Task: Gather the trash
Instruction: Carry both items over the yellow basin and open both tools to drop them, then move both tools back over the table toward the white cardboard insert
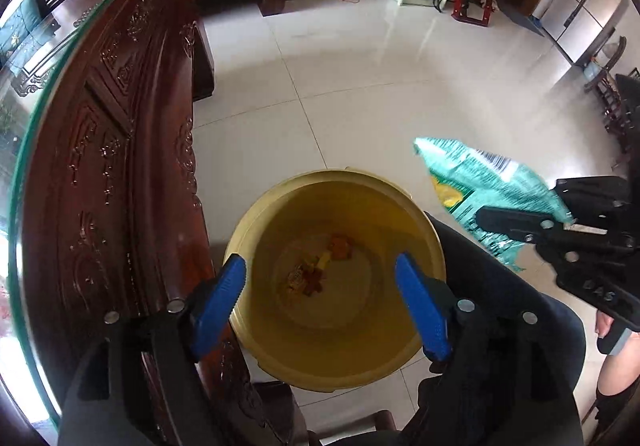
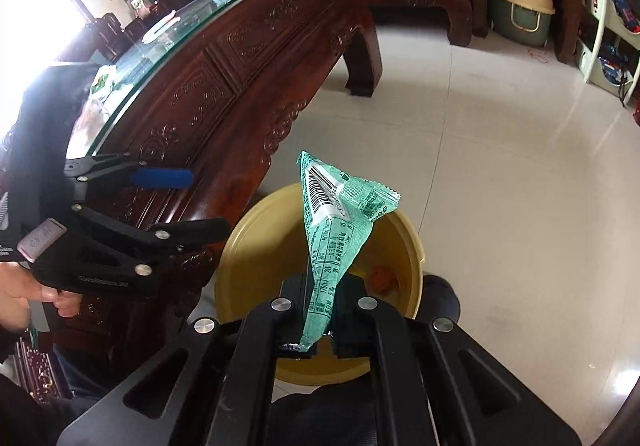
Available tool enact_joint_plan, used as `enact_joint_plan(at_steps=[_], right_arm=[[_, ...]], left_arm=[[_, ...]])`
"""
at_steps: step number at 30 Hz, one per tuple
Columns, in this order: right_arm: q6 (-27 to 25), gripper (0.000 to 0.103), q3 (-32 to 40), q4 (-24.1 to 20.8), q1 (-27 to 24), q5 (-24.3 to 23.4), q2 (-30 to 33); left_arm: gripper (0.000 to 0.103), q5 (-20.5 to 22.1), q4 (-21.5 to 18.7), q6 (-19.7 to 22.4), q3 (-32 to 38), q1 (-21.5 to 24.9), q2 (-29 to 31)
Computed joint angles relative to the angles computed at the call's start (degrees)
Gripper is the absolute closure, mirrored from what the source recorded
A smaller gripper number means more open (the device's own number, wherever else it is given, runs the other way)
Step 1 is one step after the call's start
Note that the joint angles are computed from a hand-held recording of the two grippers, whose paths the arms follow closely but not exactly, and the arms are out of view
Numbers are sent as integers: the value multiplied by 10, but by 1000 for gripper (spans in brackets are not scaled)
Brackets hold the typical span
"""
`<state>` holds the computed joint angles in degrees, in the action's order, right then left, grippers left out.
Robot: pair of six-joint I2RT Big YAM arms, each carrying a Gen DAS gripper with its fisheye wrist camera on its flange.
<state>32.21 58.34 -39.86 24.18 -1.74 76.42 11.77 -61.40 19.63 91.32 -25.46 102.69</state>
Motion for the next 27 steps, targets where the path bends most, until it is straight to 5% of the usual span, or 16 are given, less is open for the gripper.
enact_joint_plan(at_steps=[8,10,11,23,27], right_arm=[[-29,93,37,-35,21,-18,37],[-33,53,48,-46,29,-5,42],[-37,48,55,-50,36,6,45],[-40,46,97,-90,80,89,36],[-35,32,117,-108,102,136,30]], left_arm=[[22,-8,31,0,-24,14,-35],[22,-8,31,2,-27,19,-41],[22,-6,31,2,-28,21,-43],[22,15,51,-1,-57,45,-84],[22,32,70,0,-83,59,-117]])
